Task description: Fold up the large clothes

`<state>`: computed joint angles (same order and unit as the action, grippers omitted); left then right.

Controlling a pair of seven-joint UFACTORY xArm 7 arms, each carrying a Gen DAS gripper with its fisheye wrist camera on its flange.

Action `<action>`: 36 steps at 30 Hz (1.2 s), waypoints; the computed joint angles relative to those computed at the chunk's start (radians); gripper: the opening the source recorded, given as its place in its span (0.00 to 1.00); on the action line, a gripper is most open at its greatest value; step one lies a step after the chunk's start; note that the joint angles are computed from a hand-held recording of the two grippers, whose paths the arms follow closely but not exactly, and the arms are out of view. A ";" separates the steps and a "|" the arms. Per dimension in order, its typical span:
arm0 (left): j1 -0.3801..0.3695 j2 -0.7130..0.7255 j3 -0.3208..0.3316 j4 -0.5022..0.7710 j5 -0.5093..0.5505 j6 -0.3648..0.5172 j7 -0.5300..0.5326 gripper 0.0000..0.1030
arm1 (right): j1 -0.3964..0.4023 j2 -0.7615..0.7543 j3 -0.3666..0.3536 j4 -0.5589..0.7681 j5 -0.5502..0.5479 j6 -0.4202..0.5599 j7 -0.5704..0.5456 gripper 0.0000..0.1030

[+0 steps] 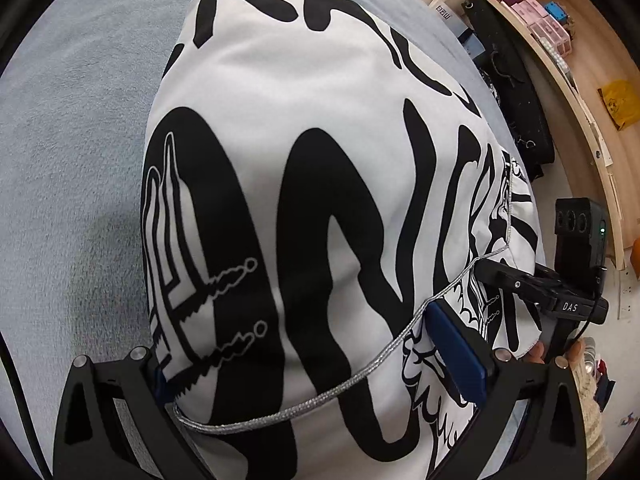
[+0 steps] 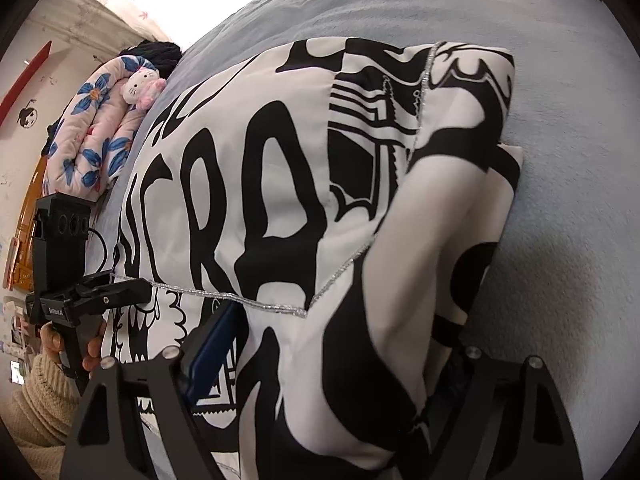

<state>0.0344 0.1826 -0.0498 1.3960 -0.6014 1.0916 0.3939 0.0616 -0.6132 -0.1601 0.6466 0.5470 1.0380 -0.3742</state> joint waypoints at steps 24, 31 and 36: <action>-0.186 -0.469 0.015 -0.281 0.192 -0.162 -0.136 0.44 | 0.140 -0.365 0.222 -0.019 -0.169 0.027 0.527 0.26; -0.174 -0.633 0.092 -0.356 0.218 -0.081 -0.129 0.44 | 0.274 -0.287 0.325 0.068 -0.138 -0.039 0.657 0.26; -0.125 -0.707 0.173 -0.398 0.226 -0.034 -0.065 0.44 | 0.348 -0.135 0.390 0.173 -0.154 -0.131 0.713 0.26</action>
<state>-0.0910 -0.5249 0.1237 0.9982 -0.3754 1.0571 0.3286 0.4091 -0.7486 0.2299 0.8200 0.3927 0.9069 0.3391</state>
